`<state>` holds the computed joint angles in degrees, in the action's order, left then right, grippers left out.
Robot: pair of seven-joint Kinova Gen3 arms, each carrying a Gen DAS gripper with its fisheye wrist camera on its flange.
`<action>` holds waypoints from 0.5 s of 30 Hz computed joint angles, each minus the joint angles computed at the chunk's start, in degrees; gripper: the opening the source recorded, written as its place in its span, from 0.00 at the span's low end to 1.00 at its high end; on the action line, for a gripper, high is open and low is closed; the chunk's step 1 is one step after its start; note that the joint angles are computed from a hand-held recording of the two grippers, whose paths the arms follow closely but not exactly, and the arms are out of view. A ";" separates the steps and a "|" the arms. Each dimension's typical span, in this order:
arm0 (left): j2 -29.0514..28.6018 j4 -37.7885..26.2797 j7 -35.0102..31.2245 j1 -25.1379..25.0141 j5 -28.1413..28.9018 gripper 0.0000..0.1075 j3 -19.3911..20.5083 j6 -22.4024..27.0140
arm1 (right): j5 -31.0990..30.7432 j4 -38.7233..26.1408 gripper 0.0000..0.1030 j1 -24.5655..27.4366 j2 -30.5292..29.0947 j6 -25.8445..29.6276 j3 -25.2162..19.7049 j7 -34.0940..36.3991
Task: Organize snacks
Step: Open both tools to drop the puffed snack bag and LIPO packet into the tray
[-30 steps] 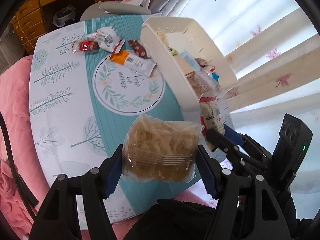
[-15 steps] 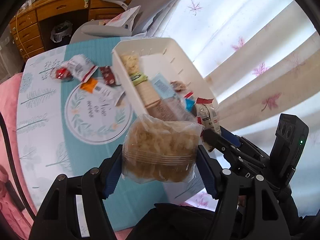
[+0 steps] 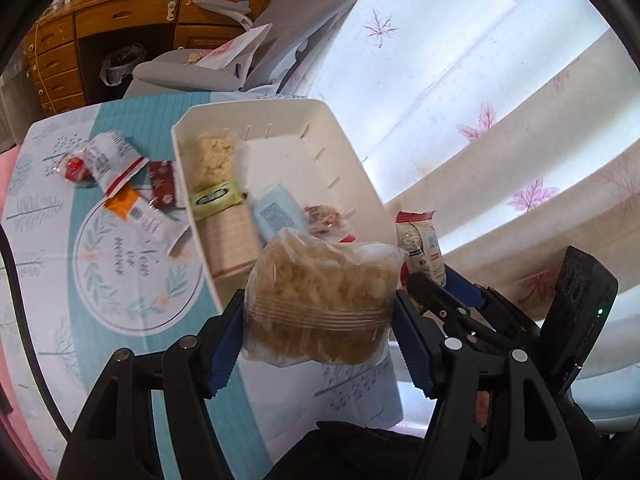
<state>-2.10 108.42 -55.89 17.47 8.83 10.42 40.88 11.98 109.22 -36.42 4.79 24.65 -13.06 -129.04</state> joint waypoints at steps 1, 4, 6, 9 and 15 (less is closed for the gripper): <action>0.66 -0.49 0.66 0.12 -0.50 0.63 0.25 -0.43 | 0.15 -0.15 0.45 0.13 0.20 -0.02 0.12 0.25; 2.15 -1.60 3.26 0.68 -2.64 0.64 0.60 -1.28 | 0.51 -0.95 0.47 0.48 1.06 0.03 0.62 1.20; 2.95 -2.06 4.65 1.02 -3.46 0.66 0.54 -1.87 | 0.91 -1.18 0.48 0.51 1.53 -0.15 1.01 1.22; 3.48 -1.99 5.49 1.12 -3.34 0.84 0.13 -2.48 | -1.77 -2.35 0.52 1.60 2.55 1.54 0.79 4.46; 2.33 0.29 6.32 0.60 -2.23 0.90 -0.55 -3.76 | -4.04 -2.55 0.57 1.46 2.80 3.35 1.18 5.08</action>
